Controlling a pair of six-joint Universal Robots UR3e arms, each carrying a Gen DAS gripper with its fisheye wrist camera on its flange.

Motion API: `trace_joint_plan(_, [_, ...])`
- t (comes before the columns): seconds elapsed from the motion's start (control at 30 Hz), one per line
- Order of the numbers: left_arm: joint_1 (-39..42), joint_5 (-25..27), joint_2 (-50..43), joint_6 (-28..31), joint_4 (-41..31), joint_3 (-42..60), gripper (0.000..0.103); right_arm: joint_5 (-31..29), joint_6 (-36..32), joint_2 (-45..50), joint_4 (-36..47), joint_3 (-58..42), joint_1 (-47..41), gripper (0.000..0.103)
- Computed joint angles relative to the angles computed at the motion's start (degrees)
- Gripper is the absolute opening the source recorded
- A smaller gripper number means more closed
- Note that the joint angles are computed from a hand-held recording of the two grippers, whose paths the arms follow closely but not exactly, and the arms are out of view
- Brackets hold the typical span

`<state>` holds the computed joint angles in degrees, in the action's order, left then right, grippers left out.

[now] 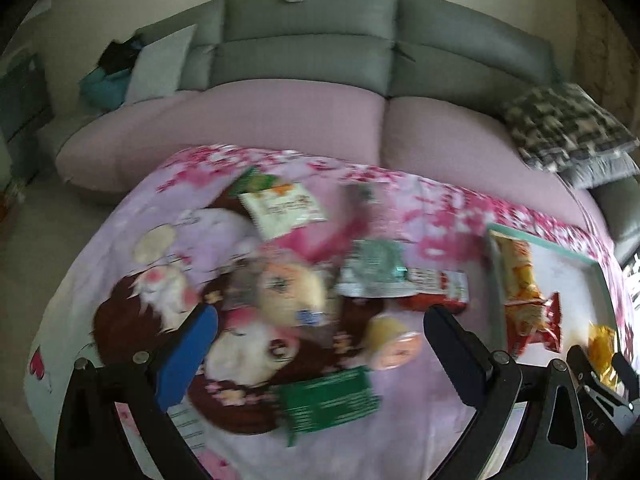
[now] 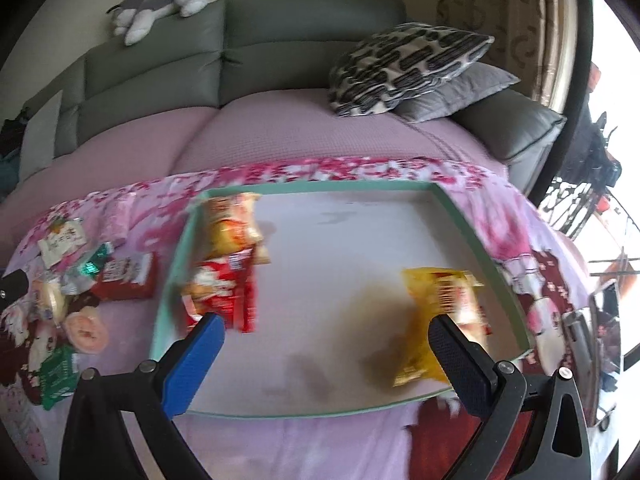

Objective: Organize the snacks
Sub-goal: 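Move both open tools back over the snack pile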

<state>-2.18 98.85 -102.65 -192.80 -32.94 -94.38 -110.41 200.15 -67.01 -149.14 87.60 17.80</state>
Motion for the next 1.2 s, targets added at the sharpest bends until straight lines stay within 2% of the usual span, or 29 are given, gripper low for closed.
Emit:
trace_joint_plan(0.27, [7.8, -3.5, 5.2, 0.2, -0.2, -8.0, 0.103, 1.9, -0.1, 7.1, 3.2, -10.1, 5.7, 0.103])
trace_joint_plan(0.53, [10.7, -5.5, 8.1, 1.9, 0.7, -12.3, 0.103, 3.3, 0.1, 14.9, 8.2, -21.8, 10.7, 0.103])
trace_joint_plan(0.77, [10.1, -5.7, 8.6, 2.5, 0.5, -14.7, 0.103, 4.3, -0.7, 20.2, 13.2, -29.5, 13.1, 0.103])
trace_joint_plan(1.2, [8.9, -9.9, 4.0, 0.8, -1.2, -12.2, 0.103, 4.2, -1.2, 21.4, 14.5, -30.8, 13.4, 0.103])
